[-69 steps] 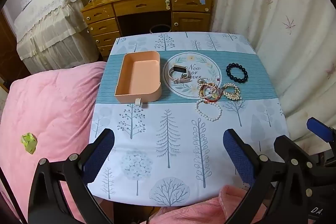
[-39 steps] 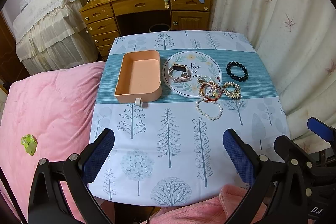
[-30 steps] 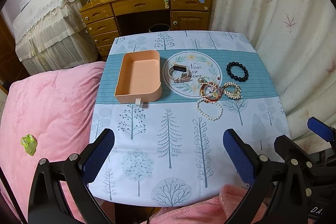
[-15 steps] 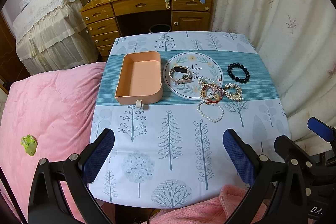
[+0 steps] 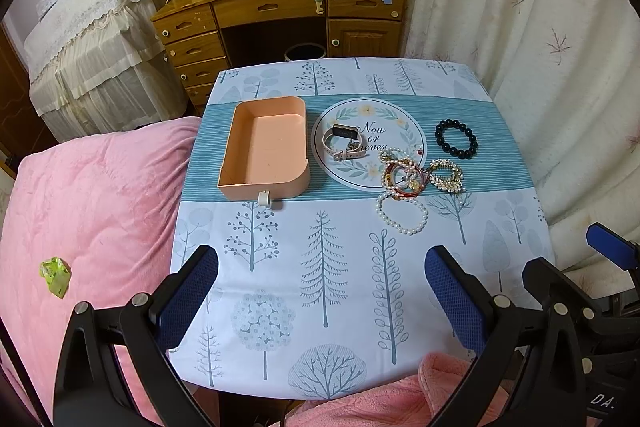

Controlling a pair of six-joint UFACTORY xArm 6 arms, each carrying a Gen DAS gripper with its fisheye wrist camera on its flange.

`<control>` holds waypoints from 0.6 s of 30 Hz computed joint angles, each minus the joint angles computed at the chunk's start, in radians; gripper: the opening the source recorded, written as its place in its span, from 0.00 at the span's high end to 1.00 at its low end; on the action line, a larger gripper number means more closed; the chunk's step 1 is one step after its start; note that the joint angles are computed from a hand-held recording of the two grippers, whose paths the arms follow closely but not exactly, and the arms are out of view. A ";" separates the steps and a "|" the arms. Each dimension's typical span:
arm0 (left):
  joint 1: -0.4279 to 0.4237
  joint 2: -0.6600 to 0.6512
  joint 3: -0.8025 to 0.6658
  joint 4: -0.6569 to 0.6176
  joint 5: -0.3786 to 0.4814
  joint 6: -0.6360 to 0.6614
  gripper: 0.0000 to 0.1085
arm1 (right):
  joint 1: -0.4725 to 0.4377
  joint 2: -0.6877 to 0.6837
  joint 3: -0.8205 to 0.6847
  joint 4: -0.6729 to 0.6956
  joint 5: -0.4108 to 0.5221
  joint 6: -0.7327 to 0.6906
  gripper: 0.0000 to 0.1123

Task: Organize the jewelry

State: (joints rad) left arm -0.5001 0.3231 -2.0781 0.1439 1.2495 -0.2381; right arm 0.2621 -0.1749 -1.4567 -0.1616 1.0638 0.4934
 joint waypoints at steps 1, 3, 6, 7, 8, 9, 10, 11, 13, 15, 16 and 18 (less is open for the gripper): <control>0.000 0.000 -0.001 -0.001 0.000 0.000 0.06 | 0.000 0.002 -0.003 0.000 0.001 0.000 0.12; 0.004 0.007 -0.006 -0.006 0.001 0.005 0.06 | 0.000 0.002 -0.003 -0.002 0.001 0.000 0.12; 0.007 0.014 -0.014 -0.009 0.003 0.008 0.06 | 0.002 0.011 -0.018 0.000 0.009 0.001 0.12; 0.007 0.018 -0.018 -0.011 0.004 0.009 0.06 | 0.003 0.017 -0.026 -0.002 0.012 0.002 0.12; 0.010 0.024 -0.024 -0.015 0.007 0.013 0.06 | -0.005 0.024 -0.022 0.002 0.002 -0.004 0.12; 0.012 0.029 -0.030 -0.019 0.009 0.017 0.06 | -0.006 0.023 -0.020 0.003 0.001 -0.004 0.12; 0.012 0.036 -0.038 -0.021 0.013 0.020 0.06 | -0.008 0.021 -0.016 0.002 0.003 -0.002 0.12; 0.016 0.038 -0.037 -0.027 0.012 0.026 0.06 | -0.008 0.023 -0.014 0.002 0.002 -0.001 0.12; 0.020 0.051 -0.060 -0.041 0.022 0.038 0.06 | -0.012 0.012 0.005 0.008 -0.005 -0.002 0.12; 0.026 0.056 -0.066 -0.052 0.020 0.046 0.06 | -0.012 0.024 -0.017 0.015 0.016 -0.004 0.12; 0.029 0.056 -0.067 -0.055 0.018 0.050 0.06 | -0.013 0.024 -0.016 0.014 0.021 -0.004 0.12; 0.033 0.054 -0.063 -0.058 0.010 0.059 0.06 | -0.007 0.014 -0.010 0.006 0.028 0.007 0.12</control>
State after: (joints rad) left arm -0.4670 0.3768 -2.1407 0.0859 1.2593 -0.1795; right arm 0.2549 -0.1607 -1.4666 -0.1553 1.0920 0.5002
